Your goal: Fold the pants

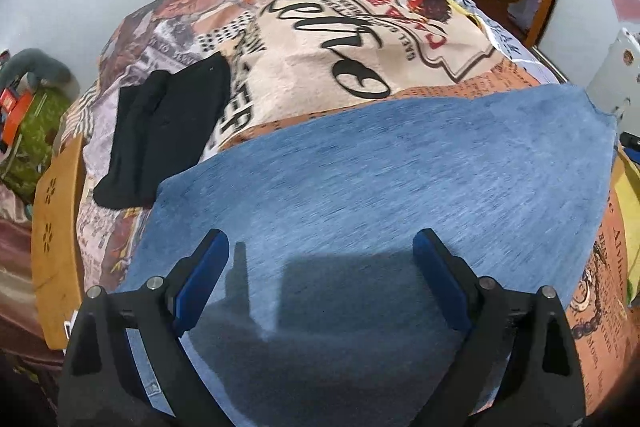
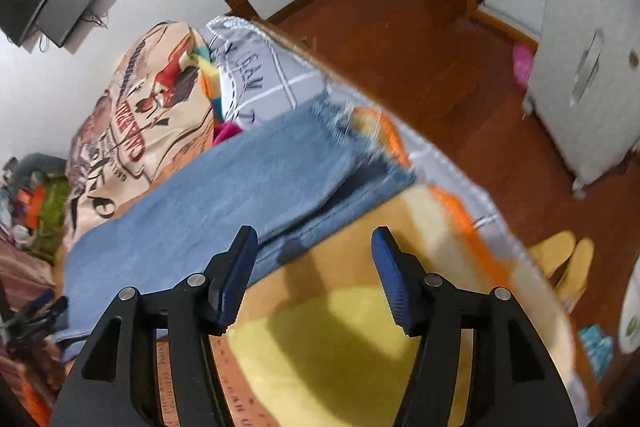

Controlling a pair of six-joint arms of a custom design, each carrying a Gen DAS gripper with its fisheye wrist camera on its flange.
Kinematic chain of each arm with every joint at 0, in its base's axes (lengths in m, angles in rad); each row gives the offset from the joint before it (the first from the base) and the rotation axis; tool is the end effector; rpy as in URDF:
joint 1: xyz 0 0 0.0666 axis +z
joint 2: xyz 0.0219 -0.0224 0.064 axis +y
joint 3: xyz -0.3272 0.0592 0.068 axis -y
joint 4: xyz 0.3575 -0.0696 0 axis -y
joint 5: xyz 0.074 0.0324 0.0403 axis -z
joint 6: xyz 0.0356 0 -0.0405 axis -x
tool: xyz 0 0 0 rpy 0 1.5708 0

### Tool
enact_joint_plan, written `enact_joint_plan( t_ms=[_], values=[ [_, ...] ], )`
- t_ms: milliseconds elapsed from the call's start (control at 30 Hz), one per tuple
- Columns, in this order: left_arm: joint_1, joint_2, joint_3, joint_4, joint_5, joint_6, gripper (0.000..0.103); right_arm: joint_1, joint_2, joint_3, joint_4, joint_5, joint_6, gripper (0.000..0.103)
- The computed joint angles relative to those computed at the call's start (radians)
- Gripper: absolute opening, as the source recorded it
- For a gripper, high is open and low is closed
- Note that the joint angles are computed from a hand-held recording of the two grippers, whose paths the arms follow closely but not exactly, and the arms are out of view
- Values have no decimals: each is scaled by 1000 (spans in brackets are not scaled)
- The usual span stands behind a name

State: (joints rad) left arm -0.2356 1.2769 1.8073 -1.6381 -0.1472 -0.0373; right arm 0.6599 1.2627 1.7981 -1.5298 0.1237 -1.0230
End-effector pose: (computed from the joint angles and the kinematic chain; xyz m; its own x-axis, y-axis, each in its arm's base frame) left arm 0.3407 -0.0768 0.5465 -0.8631 0.2451 -0.4415 0.1995 0.9687 0.1478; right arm 0.2829 0.2135 0.5536 -0.8190 0.4368 -0.3722 0.2763 0.8686 0.4114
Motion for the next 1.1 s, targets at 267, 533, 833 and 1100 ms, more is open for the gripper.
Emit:
enact_joint_plan(
  t_ms=[267,533,833,1100],
  values=[
    [-38,39,16,11,16,10,96,-61,-10,-64,114,-70,-13,66],
    [-61,89,63,-12,40,24,96,-102,14,-80,140,-85,-1,20],
    [-39,77,95,-20,55,52,96,-57,56,78,86,32,95,7],
    [12,29,158,4,24,80,96,39,198,451,47,141,200,7]
  ],
)
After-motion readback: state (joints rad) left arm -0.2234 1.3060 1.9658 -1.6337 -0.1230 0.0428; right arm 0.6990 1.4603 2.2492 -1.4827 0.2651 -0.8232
